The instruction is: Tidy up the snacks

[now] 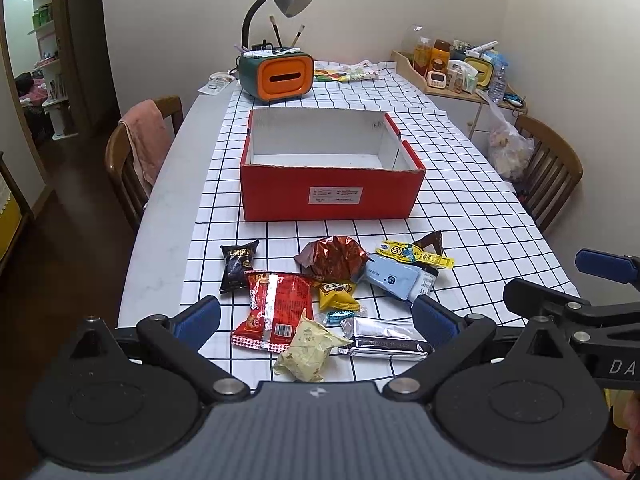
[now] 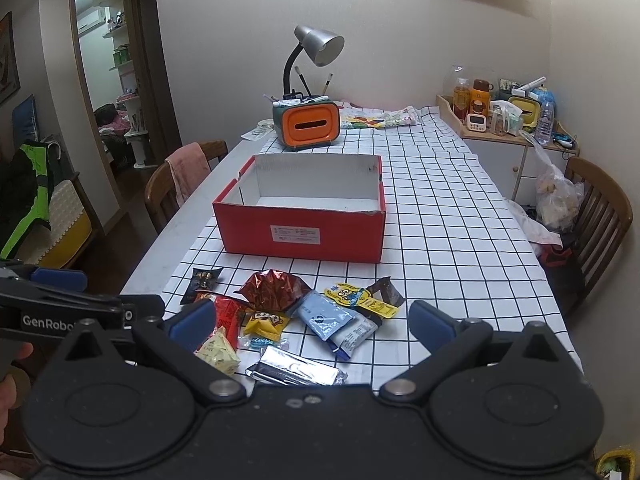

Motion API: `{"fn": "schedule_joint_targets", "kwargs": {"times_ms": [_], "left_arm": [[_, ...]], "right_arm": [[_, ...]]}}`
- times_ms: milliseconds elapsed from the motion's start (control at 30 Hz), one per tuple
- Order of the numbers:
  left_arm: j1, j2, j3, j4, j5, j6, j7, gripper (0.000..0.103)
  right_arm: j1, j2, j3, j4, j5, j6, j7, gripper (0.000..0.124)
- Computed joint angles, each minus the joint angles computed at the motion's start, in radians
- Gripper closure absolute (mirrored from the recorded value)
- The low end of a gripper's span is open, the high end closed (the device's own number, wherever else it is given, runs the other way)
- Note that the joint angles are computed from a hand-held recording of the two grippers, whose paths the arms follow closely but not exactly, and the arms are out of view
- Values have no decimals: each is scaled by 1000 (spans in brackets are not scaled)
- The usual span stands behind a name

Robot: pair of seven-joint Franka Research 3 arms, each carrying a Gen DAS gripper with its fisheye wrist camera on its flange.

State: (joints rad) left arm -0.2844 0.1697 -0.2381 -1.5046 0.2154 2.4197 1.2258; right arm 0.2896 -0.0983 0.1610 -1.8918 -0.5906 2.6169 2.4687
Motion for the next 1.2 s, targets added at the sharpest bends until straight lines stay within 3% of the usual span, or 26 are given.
{"fn": "schedule_joint_targets", "kwargs": {"times_ms": [1200], "left_arm": [[5, 23, 1, 23, -22, -8, 34, 0]], "right_arm": [[19, 34, -19, 20, 35, 35, -40, 21]]}}
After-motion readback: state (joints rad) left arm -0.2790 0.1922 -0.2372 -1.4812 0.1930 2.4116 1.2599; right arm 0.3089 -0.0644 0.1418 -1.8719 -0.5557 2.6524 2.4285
